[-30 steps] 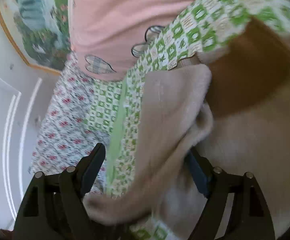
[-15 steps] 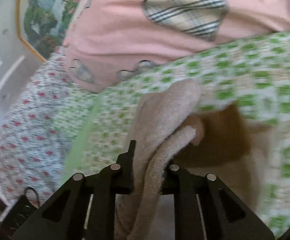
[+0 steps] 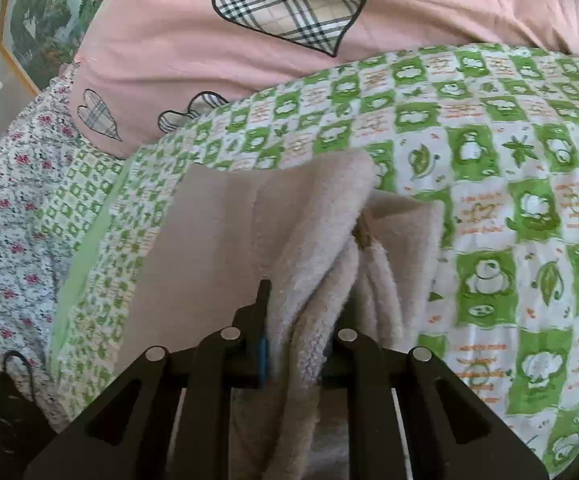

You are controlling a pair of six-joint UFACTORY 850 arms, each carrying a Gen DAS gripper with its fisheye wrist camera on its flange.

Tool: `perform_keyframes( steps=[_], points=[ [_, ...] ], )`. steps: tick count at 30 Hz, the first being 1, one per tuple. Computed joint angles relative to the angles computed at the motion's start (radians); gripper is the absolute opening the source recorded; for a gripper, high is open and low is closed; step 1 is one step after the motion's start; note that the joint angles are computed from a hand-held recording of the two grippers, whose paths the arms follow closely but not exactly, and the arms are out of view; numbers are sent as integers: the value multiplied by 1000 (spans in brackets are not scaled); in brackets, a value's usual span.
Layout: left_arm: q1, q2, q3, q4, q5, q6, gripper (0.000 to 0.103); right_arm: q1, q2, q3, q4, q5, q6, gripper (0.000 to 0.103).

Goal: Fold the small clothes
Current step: 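Grasp the sweater side edge with the left gripper while the right gripper grasps the other side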

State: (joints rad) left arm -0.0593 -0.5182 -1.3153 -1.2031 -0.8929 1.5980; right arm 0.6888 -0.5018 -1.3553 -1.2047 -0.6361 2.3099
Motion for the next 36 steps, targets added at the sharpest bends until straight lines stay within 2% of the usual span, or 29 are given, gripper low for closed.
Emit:
perform_keyframes(
  steps=[2,5,6,8,11,13,16,25,28,29,32,33,36],
  points=[
    [16,13,8,33,-31,-5,30,19,4,5,40,-66,-6,27],
    [59,42,33,64,-62,3,42,46,39,52,52,-122,48,32],
    [79,51,39,66,-69,1,50,58,50,63,68,-145,61,41],
    [115,58,37,63,-71,-14,61,81,75,90,78,-182,109,68],
    [161,39,0,44,-49,-65,79,107,126,171,-92,-133,331,80],
    [178,0,-52,56,-46,-129,80,110,132,184,-136,-101,376,82],
    [182,-86,-169,115,-45,-284,80,97,123,188,-206,-32,448,82],
    [160,-365,-532,237,-227,-624,80,39,75,151,-202,105,437,82],
    [148,-459,-639,211,-315,-666,81,18,61,161,-321,167,574,82],
    [145,-487,-669,200,-350,-673,74,19,56,159,-342,168,595,72],
    [145,-473,-635,172,-332,-627,48,36,30,112,-247,135,491,46],
    [147,-458,-615,159,-324,-602,43,45,24,96,-223,111,456,43],
    [172,-386,-533,140,-288,-523,40,70,10,58,-261,65,458,38]
  ],
)
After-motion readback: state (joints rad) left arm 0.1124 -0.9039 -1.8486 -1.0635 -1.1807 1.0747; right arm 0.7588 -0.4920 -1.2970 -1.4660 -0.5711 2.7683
